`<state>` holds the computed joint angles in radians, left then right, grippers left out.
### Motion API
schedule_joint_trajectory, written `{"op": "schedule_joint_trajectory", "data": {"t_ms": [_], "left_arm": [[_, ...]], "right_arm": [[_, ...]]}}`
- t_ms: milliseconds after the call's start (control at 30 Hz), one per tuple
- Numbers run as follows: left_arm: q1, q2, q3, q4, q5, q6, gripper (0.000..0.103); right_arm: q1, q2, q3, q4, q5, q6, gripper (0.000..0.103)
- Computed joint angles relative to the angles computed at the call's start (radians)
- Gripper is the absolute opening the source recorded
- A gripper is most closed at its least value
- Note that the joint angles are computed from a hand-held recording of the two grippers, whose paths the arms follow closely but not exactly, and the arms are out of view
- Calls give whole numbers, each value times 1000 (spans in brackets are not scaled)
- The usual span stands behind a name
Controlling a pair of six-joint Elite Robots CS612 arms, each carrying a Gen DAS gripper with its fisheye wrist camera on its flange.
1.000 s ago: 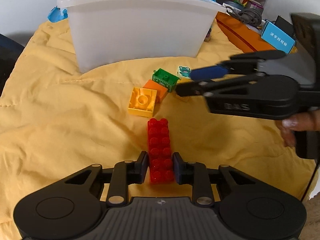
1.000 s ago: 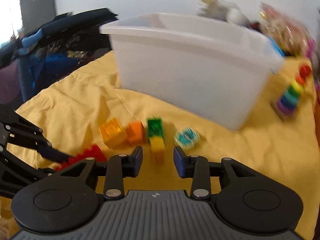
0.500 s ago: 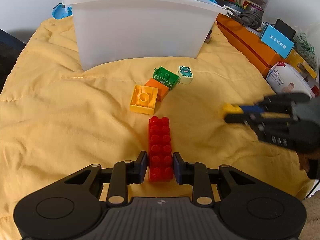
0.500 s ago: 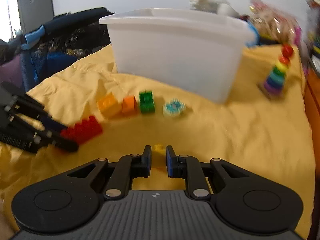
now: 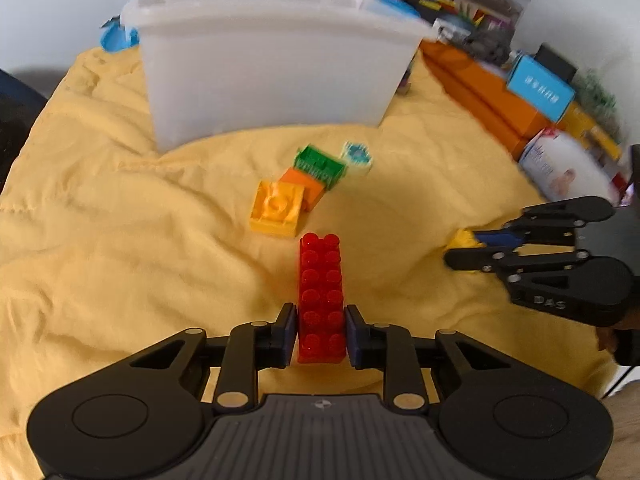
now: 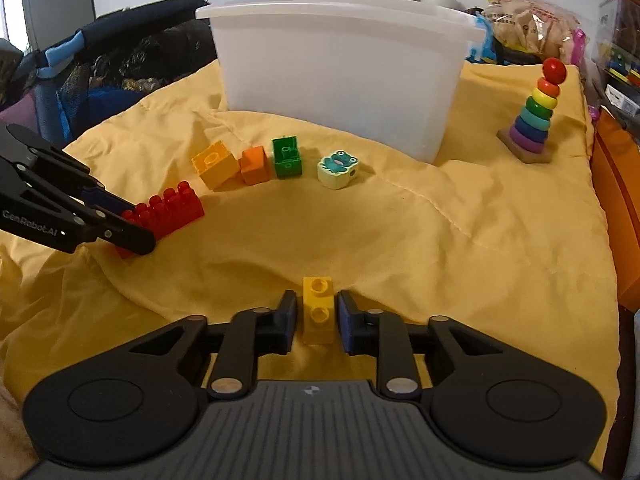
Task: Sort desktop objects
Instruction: 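Carry both bricks over the white bin and open both tools, then move both tools back down to the remaining toys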
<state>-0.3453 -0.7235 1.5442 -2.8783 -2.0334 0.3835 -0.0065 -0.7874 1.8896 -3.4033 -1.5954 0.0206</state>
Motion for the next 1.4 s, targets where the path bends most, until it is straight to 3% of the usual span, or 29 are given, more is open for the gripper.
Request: {"op": "schedule_joint_trajectory", "data": {"t_ms": [100, 233, 467, 600, 700, 833, 933, 1000, 1033, 1067, 1300, 1400], "left_arm": [[9, -12, -1, -61, -44, -28, 29], [19, -10, -52, -175, -97, -108, 29], [11, 49, -237, -308, -88, -212, 29], [-11, 92, -331, -301, -24, -206, 29], [-26, 125, -382, -238, 26, -168, 29], [-31, 159, -420, -134, 69, -189, 29], [-34, 167, -423, -88, 116, -183, 35], [-28, 166, -417, -82, 97, -172, 40], [-24, 163, -409, -100, 86, -175, 43], [-22, 158, -400, -117, 79, -182, 44], [-1, 93, -255, -267, 5, -224, 59], [-1, 64, -179, -284, 15, -192, 59]], "right_arm": [[-2, -12, -5, 7, 15, -2, 18], [-3, -20, -30, -62, -3, -6, 18], [-13, -3, -148, -218, -29, -8, 18], [-18, 22, -253, -207, -64, 14, 18], [-18, 48, -323, -139, -97, 47, 18], [-21, 74, -371, 4, -123, 109, 18], [-23, 87, -391, 99, -118, 125, 18], [-26, 91, -391, 116, -105, 127, 20], [-26, 90, -388, 120, -102, 118, 27], [-24, 92, -386, 112, -111, 106, 32], [-24, 63, -303, -57, -88, 88, 33], [-20, 49, -258, -120, -91, 79, 45]]}}
